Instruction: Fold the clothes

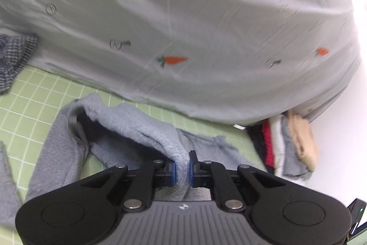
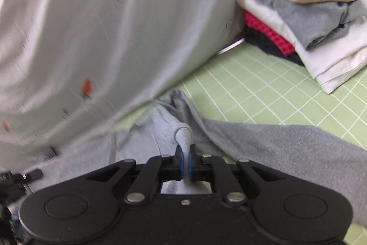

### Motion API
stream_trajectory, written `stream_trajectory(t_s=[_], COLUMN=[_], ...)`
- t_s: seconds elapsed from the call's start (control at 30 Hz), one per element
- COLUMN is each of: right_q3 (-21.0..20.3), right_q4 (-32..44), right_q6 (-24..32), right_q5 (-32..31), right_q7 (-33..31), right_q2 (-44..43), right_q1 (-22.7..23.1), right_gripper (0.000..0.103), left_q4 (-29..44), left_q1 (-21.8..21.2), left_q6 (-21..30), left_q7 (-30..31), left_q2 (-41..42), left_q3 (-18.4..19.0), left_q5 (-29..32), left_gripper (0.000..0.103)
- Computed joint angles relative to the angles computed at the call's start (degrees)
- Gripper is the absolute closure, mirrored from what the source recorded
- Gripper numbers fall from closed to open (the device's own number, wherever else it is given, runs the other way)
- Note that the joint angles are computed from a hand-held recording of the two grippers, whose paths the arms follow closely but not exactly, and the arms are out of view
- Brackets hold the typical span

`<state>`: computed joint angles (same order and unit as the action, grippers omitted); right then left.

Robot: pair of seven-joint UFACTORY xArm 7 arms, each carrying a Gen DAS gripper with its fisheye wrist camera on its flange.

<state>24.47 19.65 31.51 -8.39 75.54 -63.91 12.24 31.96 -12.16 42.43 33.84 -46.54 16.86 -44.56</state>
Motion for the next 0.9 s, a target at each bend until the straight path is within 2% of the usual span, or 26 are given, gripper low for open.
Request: stream_trajectory(t_s=[0.13, 0.2, 0.27, 0.33, 0.4, 0.47, 0.53, 0.63, 0.9], right_q3=[0.7, 1.6, 2.5, 3.7, 4.4, 4.7, 4.7, 4.2, 3.6], right_q4=[-1.3, -2.3, -3.2, -4.1, -3.6, -3.1, -2.7, -1.9, 0.4], right_q6=[7.1, 11.5, 16.8, 21.3, 25.2, 27.5, 28.8, 29.0, 27.9], right_q5=[3.1, 5.5, 8.7, 11.6, 12.1, 11.9, 11.3, 10.0, 7.5], right_q7=[2.9, 4.5, 6.6, 9.5, 10.1, 10.3, 10.1, 7.7, 0.8], right_q2=[-10.6, -13.8, -14.6, -14.0, -12.4, -11.2, -11.1, -8.7, 0.3], right_q1=[5.6, 9.2, 12.8, 15.7, 17.7, 19.1, 20.1, 20.8, 21.3], right_gripper=[0.098, 0.098, 0.093, 0.069, 0.062, 0.059, 0.047, 0.046, 0.046], left_q4=[-2.7, -5.6, -9.0, -11.8, -14.3, -15.8, -16.6, -17.7, -21.4], left_q1=[8.2, 13.7, 18.9, 23.7, 28.2, 31.2, 33.1, 33.8, 32.8], left_q6=[9.6, 12.7, 15.4, 19.3, 22.2, 25.1, 28.1, 30.4, 32.2], left_q7=[-7.9, -10.1, -11.5, -11.9, -12.3, -12.1, -11.4, -10.7, -11.8], left_q2=[-9.3, -12.7, -15.1, -16.6, -18.6, -20.1, -20.9, -22.1, -28.0], left_q3=[3.5, 3.7, 3.1, 3.8, 3.3, 3.8, 4.9, 3.9, -1.0], left_q5=[4.1, 9.2, 15.0, 20.8, 25.4, 28.1, 29.5, 29.7, 30.6], left_gripper=[0.092, 0.086, 0.082, 0.070, 0.048, 0.037, 0.032, 0.032, 0.032])
